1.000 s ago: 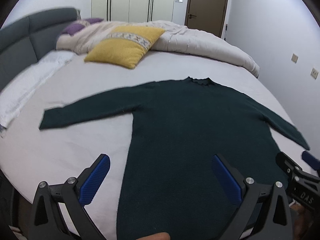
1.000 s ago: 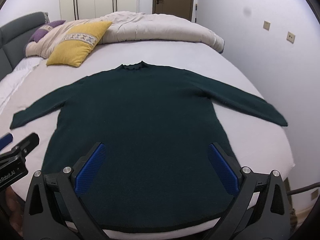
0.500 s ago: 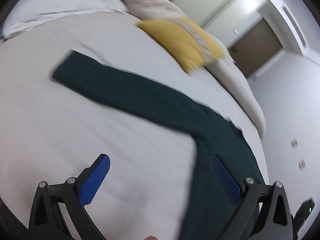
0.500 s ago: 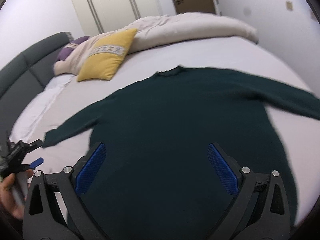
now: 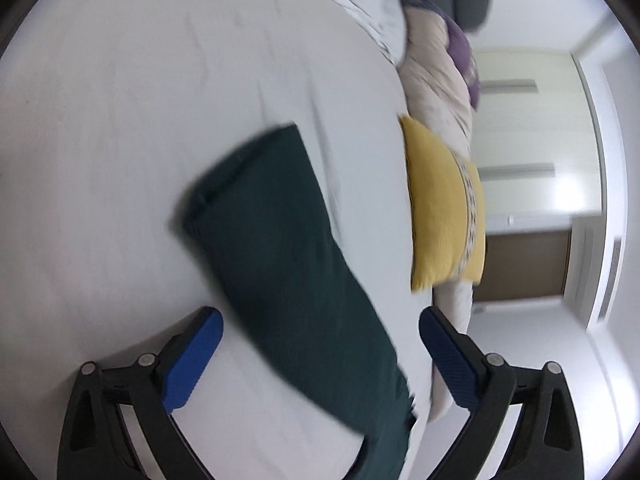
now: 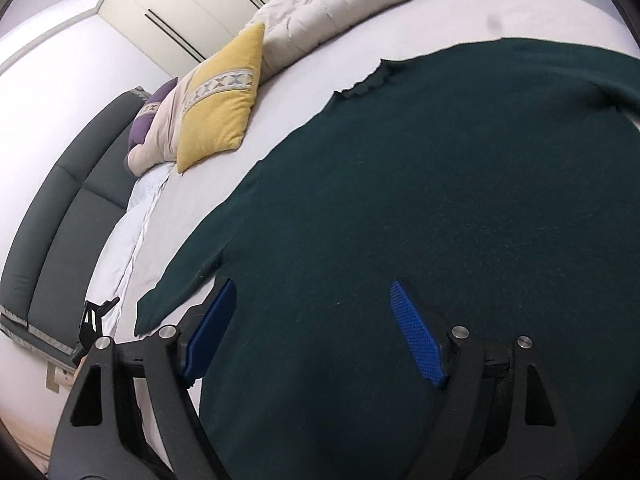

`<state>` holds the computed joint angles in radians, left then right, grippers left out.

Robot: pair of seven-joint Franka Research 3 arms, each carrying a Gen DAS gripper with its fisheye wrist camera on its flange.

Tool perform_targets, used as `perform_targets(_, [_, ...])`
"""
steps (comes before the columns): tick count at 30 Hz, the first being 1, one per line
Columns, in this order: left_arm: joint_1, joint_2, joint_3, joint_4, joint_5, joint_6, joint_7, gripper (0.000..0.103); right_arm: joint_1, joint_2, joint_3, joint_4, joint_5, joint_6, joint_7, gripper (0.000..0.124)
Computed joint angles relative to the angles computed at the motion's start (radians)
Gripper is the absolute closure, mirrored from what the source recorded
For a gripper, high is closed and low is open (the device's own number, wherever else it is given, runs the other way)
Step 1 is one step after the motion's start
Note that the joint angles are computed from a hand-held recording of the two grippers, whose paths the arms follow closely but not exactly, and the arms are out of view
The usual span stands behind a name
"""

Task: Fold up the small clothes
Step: 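Grasp a sweater sleeve with the left gripper and fold it across the body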

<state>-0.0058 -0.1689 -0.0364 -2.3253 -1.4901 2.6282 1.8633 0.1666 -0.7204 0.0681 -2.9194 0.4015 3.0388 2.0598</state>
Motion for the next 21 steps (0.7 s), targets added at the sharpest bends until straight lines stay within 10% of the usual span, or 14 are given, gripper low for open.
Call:
perform_targets(2, [0.002, 0.021, -0.004, 0.015, -0.024, 0.035, -0.009, 0.017, 0.012, 0.026, -0.019, 0.007, 0.006, 0.019, -0.008, 0.046])
perform_targets(7, [0.031, 0.127, -0.01, 0.106, 0.091, 0.028, -0.134, 0.09, 0.037, 0.041, -0.063, 0.0, 0.025, 0.045, -0.047, 0.051])
perform_targets(15, [-0.087, 0.068, -0.102, 0.182, 0.372, 0.087, -0.067, 0.095, -0.038, -0.051, -0.082, -0.059, 0.03, 0.025, -0.081, 0.057])
perform_targets(21, [-0.273, 0.119, -0.236, 0.245, 0.817, 0.192, -0.133, 0.095, -0.092, -0.104, -0.13, -0.1, 0.033, 0.016, -0.129, 0.057])
